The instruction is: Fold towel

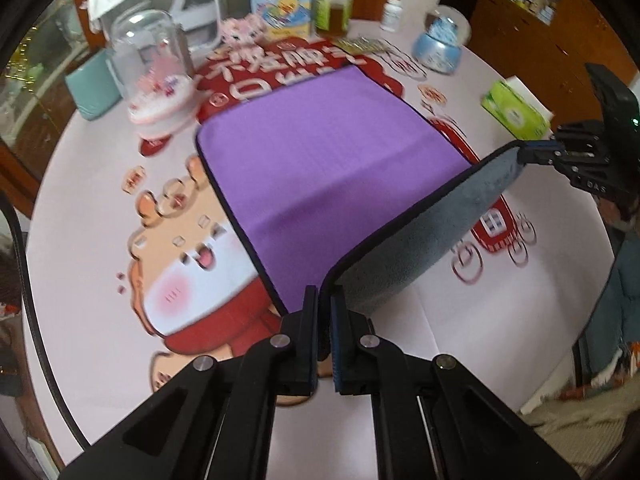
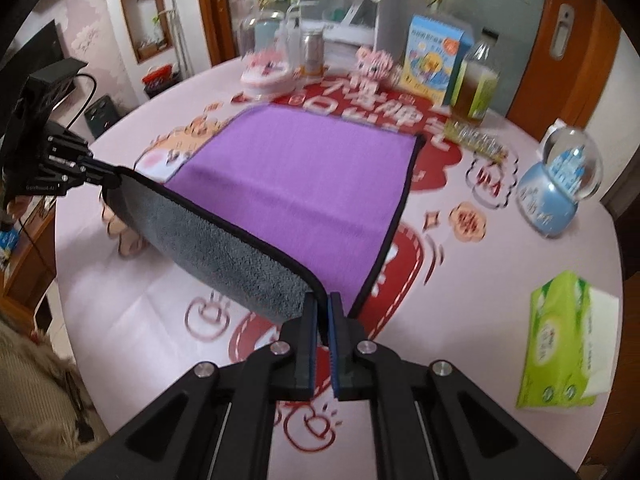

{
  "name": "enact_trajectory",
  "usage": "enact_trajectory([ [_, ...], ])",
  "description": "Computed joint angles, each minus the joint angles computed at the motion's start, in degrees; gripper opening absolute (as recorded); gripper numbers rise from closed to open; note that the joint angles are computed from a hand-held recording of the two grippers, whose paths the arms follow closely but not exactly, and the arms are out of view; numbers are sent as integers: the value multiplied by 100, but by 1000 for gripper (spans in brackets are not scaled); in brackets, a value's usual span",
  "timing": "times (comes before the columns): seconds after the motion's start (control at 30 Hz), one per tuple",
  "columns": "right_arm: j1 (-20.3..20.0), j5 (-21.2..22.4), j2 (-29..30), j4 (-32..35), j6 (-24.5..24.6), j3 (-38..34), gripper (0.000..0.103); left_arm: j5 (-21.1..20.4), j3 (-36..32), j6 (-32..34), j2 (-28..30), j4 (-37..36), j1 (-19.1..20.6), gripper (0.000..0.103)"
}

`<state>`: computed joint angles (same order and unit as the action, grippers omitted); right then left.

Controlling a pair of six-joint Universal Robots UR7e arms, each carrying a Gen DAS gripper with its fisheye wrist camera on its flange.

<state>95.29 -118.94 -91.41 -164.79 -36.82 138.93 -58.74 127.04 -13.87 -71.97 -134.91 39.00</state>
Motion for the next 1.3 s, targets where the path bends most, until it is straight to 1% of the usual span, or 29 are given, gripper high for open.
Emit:
enact_trajectory([
  [0.13, 143, -79, 315, -398, 4, -212, 4, 344, -221, -16, 151, -88, 13, 3],
  [0.37, 277, -422, 1092, -1210, -57, -687, 4, 810, -706, 113, 540, -402, 185, 3],
  [0.53, 327, -624, 1618, -1666, 58, -1085, 4, 1152, -1005, 264, 839, -530, 290, 3],
  [0.6, 345, -714, 1848, -1862, 44, -1238, 4, 1319, -1134, 311, 1009, -661, 365, 3],
  [0.77, 348, -1025, 2493, -2301, 2, -1707, 4, 1555, -1515, 409, 1460, -963, 621, 3],
  [0.97, 281, -1398, 3184, -2480, 218, -2330, 4, 1848, -1993, 500, 2058, -1285, 876, 3],
  [1.1, 206, -1447, 3522, -2403, 287, -2709, 4, 1991, -2254, 448, 2349, -1373, 1044, 3],
  [1.3, 154, -1543, 3866, -2325, 208, -3096, 4, 2181, -2592, 496, 2720, -1367, 1216, 3],
])
